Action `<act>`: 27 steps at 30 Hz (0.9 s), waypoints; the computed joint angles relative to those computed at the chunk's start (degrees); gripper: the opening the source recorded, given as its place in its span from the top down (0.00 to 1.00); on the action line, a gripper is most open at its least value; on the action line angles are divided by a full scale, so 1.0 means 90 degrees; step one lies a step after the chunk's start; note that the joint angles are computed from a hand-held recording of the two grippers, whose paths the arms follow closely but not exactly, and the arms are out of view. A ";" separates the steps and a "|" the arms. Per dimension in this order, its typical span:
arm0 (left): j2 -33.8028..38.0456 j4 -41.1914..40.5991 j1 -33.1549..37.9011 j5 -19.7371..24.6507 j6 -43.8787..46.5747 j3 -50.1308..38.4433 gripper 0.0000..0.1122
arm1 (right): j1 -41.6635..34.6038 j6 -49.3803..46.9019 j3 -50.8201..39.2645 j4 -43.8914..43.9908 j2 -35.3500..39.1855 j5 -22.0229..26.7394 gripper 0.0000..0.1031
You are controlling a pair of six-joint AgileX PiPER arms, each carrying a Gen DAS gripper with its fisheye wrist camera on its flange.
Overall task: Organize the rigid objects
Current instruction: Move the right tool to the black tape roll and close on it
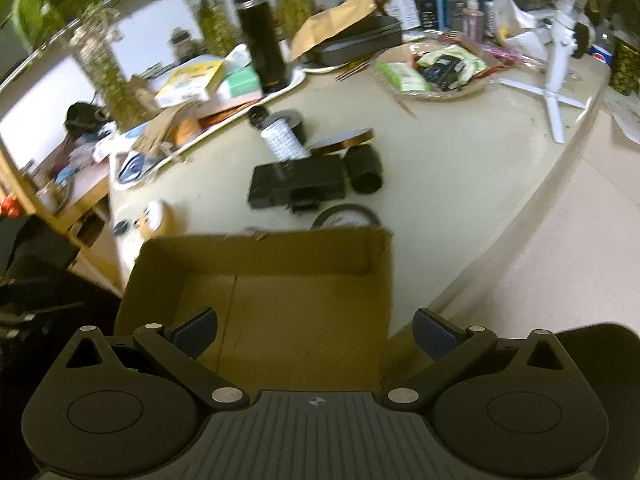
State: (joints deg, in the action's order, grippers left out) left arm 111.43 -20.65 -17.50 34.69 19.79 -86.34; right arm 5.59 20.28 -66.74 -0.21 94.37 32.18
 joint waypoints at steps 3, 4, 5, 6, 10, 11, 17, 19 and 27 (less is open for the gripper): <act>0.0012 -0.0065 0.0005 -0.0106 0.0124 0.0014 0.08 | -0.0059 0.0241 -0.0125 -0.0432 0.0119 -0.0076 0.00; 0.0024 -0.0075 0.0003 -0.0130 0.0153 0.0009 0.08 | -0.0095 0.0227 -0.0148 -0.0482 0.0144 -0.0116 0.00; 0.0037 -0.0093 0.0004 -0.0150 0.0185 0.0001 0.08 | -0.0127 0.0308 -0.0094 -0.0575 0.0138 -0.0274 0.00; 0.0052 -0.0149 0.0015 -0.0173 0.0251 -0.0005 0.08 | -0.0152 0.0428 -0.0032 -0.0670 0.0134 -0.0452 0.00; 0.0095 -0.0310 0.0014 -0.0264 0.0443 -0.0019 0.08 | -0.0368 0.0016 -0.0290 -0.0270 0.0376 -0.0408 0.00; 0.0095 -0.0341 0.0013 -0.0299 0.0487 -0.0007 0.08 | -0.0416 -0.0038 -0.0356 -0.0215 0.0445 -0.0420 0.00; 0.0173 -0.0236 0.0022 -0.0372 0.0413 -0.0100 0.08 | -0.0592 -0.0591 -0.0992 0.0134 0.1005 -0.0163 0.00; 0.0209 -0.0213 0.0034 -0.0353 0.0373 -0.0152 0.08 | -0.0616 -0.0679 -0.1269 0.0211 0.1210 -0.0008 0.00; 0.0423 -0.0026 0.0054 -0.0215 0.0256 -0.0441 0.08 | -0.0545 -0.0820 -0.2546 0.0062 0.2054 0.0791 0.00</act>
State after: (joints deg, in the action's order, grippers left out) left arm 115.24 -20.88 -17.01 32.76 22.09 -90.30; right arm 0.69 12.90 -89.65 0.35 112.85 39.30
